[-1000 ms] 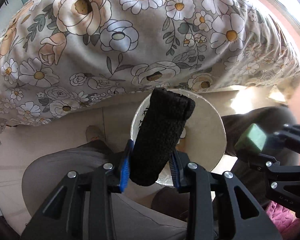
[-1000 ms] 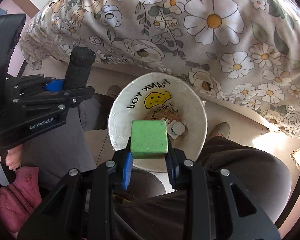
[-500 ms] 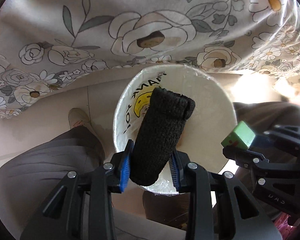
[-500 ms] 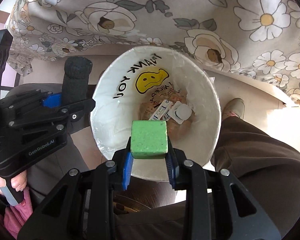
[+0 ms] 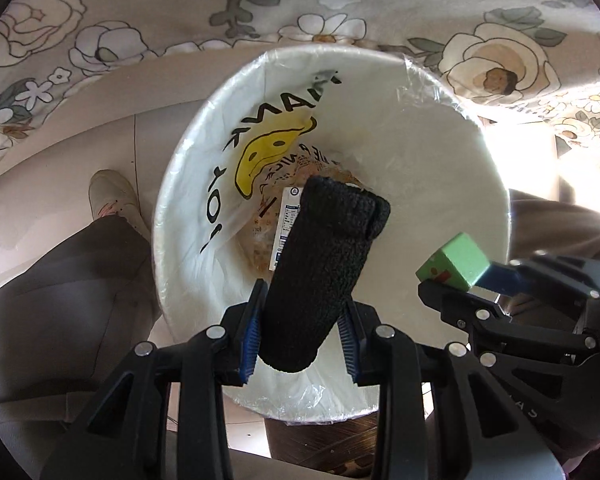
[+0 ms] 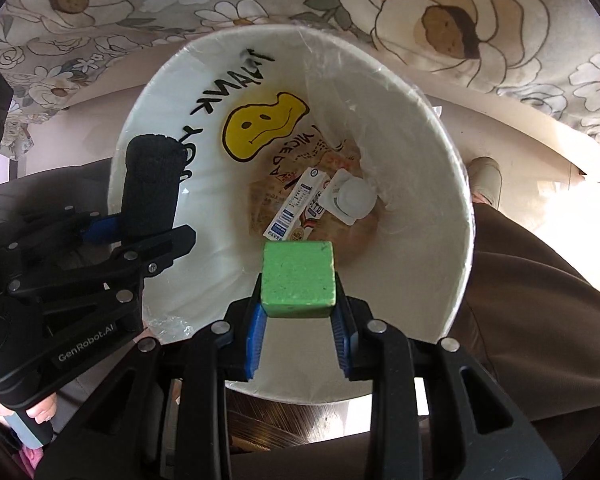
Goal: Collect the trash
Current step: 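Carry the black tube and green block with both tools over the trash bin, then open the left tool to drop the black tube while the right tool releases the green cube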
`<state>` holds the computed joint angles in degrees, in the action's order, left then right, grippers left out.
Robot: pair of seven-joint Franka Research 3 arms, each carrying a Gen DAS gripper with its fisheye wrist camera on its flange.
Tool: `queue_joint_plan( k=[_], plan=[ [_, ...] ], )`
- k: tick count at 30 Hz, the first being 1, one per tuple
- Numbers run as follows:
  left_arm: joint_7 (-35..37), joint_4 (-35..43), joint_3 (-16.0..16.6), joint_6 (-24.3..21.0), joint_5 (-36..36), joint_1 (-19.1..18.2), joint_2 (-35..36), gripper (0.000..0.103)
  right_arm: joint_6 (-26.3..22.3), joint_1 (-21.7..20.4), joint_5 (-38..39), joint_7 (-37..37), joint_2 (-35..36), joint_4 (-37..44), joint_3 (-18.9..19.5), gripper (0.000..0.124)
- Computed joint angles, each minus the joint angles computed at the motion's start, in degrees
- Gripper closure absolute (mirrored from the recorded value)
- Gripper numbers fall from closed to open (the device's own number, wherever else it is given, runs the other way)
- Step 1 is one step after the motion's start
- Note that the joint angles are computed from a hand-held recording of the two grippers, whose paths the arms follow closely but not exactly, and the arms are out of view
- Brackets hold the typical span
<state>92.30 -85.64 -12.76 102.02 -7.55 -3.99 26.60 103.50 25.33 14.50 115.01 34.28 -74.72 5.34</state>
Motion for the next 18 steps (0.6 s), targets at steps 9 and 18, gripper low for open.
queue_joint_plan(
  k=[9, 18],
  plan=[
    [-1.7, 2.0, 0.3, -1.4, 2.2, -0.8, 3.2, 0.066, -4.3, 0.9, -1.4, 0.4, 5.0, 4.7, -0.3, 0.093],
    [-2.7, 4.7, -0.1, -3.4, 2.7, -1.3, 5.6, 0.064, -6.9, 0.4, -0.4, 1.6, 7.0, 6.4, -0.4, 0.092]
  ],
)
